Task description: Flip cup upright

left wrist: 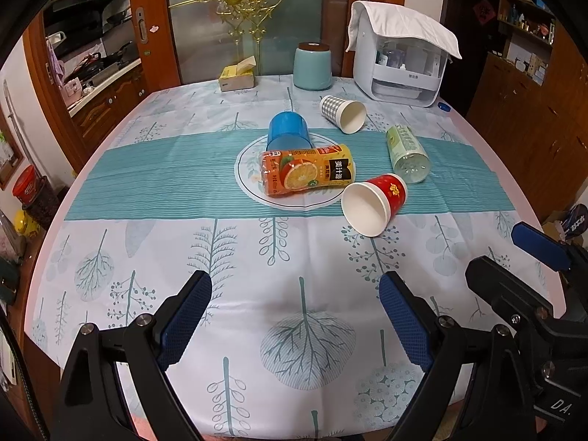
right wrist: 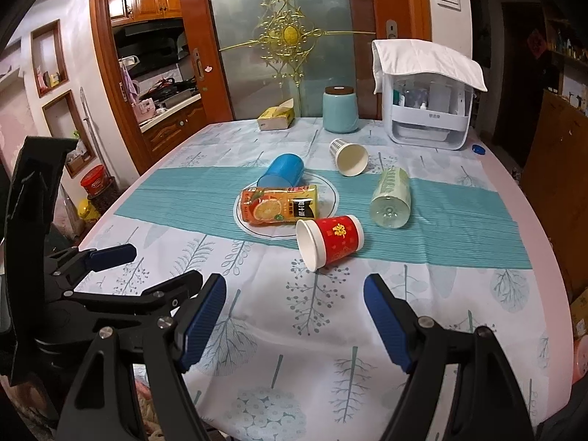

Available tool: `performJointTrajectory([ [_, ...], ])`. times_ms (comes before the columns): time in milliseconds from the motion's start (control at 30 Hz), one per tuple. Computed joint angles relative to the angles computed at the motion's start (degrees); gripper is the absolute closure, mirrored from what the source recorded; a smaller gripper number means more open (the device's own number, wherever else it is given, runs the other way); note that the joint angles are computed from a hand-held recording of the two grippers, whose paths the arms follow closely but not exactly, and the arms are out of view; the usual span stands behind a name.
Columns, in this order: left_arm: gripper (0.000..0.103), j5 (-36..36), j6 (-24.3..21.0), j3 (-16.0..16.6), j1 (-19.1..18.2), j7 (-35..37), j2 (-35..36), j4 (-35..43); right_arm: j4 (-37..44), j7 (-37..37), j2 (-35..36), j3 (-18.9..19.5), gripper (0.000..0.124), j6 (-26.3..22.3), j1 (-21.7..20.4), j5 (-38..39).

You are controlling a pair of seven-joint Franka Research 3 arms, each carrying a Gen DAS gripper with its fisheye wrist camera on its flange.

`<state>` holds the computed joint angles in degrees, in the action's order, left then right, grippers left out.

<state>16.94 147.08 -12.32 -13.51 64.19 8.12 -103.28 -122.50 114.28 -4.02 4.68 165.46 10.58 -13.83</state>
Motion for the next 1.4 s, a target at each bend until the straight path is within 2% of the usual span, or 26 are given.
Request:
performJointTrajectory([
  [100, 0.012, 0.1, -0.1, 0.0, 0.0, -0.1, 0.1, 0.1, 0.3, 0.3, 0.3, 0.0, 0.046, 0.1, -0.1, -1.3],
  [233, 0.012, -0.8, -0.5, 0.0, 0.1, 0.4, 1.0, 1.1, 1.5, 3.5, 1.2, 0.3, 0.046, -0.4, -0.5, -7.7],
  [400, 0.012, -1.3, -1.7, 0.2, 0.2, 0.8, 2.8, 3.6, 2.4, 0.1, 2.1, -0.8, 0.046, -0.3, 0.4, -5.2],
  [600, 0.012, -0.7, -2.6, 0.6, 0.1, 0.8, 5.3, 6.7, 4.6, -2.0, 3.7, -1.7, 0.046, -0.6, 0.9, -5.8],
  [800, 0.011, -1.1, -4.8, 0.8, 0.2, 1.7, 9.3, 11.5, 7.8, -9.3, 6.7, -3.0, 0.046, -0.8, 1.5, -4.2],
  [933, 0.011, -0.5, -6.7, 1.3, -0.3, 2.0, 12.6, 15.5, 8.9, -14.0, 9.5, -5.1, 0.046, 3.8, 2.0, -8.1],
  [1167, 0.012, -3.2, -11.8, 1.3, 0.0, 4.3, 19.8, 23.7, 12.4, -33.2, 16.6, -6.2, 0.046, 7.2, 1.1, -1.6],
  [1200, 0.011, -3.4, -12.5, 1.4, -0.1, 4.4, 20.7, 24.8, 12.7, -34.7, 17.3, -6.9, 0.046, 7.7, 1.5, -1.5],
  [1367, 0.011, -3.9, -14.5, 1.9, -0.4, 4.4, 24.2, 28.9, 14.1, -36.4, 21.6, -17.7, 0.047, 13.1, 10.2, -10.6],
  [1400, 0.012, -3.9, -14.8, 2.0, -0.5, 4.3, 24.9, 29.7, 14.7, -38.0, 22.4, -18.3, 0.047, 13.4, 10.8, -10.8],
])
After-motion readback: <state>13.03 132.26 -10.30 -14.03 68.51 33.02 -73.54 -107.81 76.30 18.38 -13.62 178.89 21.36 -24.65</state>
